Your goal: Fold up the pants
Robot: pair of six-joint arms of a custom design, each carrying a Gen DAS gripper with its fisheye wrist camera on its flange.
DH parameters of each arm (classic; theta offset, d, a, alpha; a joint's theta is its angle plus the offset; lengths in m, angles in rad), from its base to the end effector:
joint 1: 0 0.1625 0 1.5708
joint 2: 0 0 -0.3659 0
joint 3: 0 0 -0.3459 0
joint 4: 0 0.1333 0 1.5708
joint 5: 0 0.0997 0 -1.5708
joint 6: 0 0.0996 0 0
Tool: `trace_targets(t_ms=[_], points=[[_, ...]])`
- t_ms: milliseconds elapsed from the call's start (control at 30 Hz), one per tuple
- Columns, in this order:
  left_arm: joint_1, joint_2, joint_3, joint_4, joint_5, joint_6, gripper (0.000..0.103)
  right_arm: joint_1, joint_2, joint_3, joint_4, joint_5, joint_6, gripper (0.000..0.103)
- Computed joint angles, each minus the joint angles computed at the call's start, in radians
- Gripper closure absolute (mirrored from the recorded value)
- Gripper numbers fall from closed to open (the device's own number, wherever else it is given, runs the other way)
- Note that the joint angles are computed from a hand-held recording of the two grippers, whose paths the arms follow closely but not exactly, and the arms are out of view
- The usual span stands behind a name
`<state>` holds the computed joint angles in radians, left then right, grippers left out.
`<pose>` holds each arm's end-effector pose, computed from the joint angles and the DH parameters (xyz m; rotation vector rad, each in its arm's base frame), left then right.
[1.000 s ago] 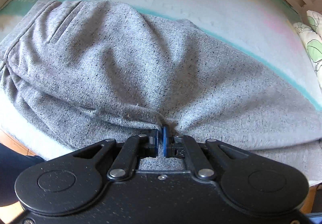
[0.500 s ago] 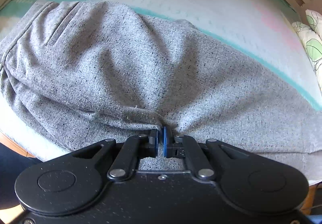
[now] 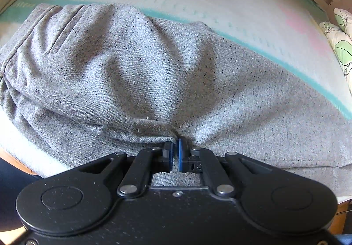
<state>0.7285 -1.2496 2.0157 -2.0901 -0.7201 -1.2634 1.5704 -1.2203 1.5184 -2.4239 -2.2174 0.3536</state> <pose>-0.1938 -0.4519 0.1818 -0.3696 2.3746 -0.7970 0.0731 -0.5829 0.3895 -0.6687 -2.3960 0.8402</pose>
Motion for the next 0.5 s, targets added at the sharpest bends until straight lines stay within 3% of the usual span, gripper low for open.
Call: trace_targets(t_ms=[233,367,500], points=[[-0.024,-0.033,0.015,-0.034,0.03,0.011,0.099,0.107,-0.045,0.053,-0.257,0.025,-0.269,0.097],[-0.083,-0.082,0.017,-0.036,0.091,0.048,0.099,0.143,-0.103,0.055,-0.29,0.009,-0.327,0.098],[-0.147,-0.152,0.029,-0.008,0.138,0.057,0.099,0.125,-0.14,0.057,-0.222,-0.096,-0.326,0.098]])
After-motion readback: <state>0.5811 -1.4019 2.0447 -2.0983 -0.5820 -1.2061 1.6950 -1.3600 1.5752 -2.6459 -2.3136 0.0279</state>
